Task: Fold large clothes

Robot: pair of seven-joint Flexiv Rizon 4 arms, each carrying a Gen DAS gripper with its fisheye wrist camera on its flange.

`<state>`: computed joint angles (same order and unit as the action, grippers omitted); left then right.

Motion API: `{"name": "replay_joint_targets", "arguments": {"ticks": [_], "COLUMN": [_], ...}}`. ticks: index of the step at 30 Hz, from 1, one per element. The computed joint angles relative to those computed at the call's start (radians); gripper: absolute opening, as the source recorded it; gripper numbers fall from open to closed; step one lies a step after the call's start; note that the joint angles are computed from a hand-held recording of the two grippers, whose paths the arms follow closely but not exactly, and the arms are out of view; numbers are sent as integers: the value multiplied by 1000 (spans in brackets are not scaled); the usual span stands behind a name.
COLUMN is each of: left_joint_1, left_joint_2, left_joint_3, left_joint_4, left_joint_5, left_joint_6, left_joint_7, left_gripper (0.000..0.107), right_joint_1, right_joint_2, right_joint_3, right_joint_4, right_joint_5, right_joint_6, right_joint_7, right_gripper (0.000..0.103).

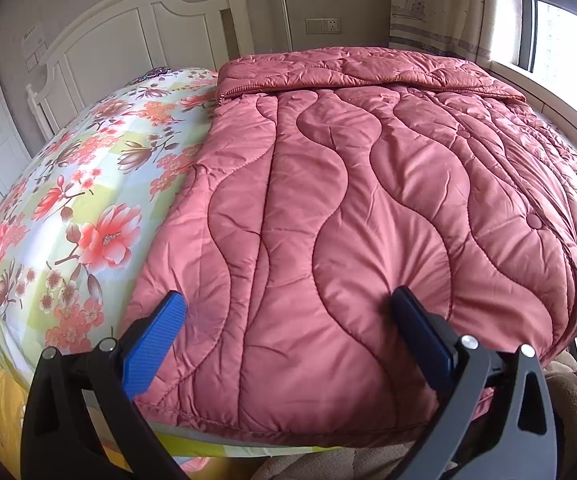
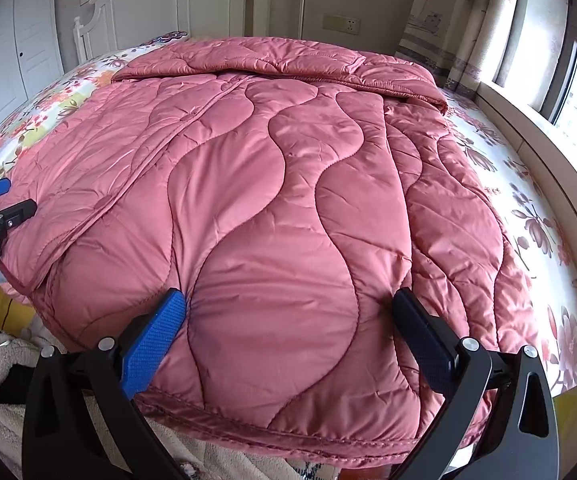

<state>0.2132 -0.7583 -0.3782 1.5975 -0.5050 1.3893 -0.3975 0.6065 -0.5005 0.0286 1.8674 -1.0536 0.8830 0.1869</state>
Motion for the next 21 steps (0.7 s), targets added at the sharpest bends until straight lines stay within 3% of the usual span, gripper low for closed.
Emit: {"name": "replay_joint_targets", "arguments": {"ticks": [21], "left_joint_1": [21], "left_joint_2": [4], "left_joint_3": [-21], "left_joint_4": [18], "left_joint_5": [-7], "left_joint_6": [14], "left_joint_7": [14], "left_gripper": [101], "right_joint_1": [9], "right_joint_2": [19], "right_joint_3": [20], "right_joint_4": [23], "right_joint_5": [9], "right_joint_6": [-16], "right_joint_7": [-8], "right_gripper": [99]}}
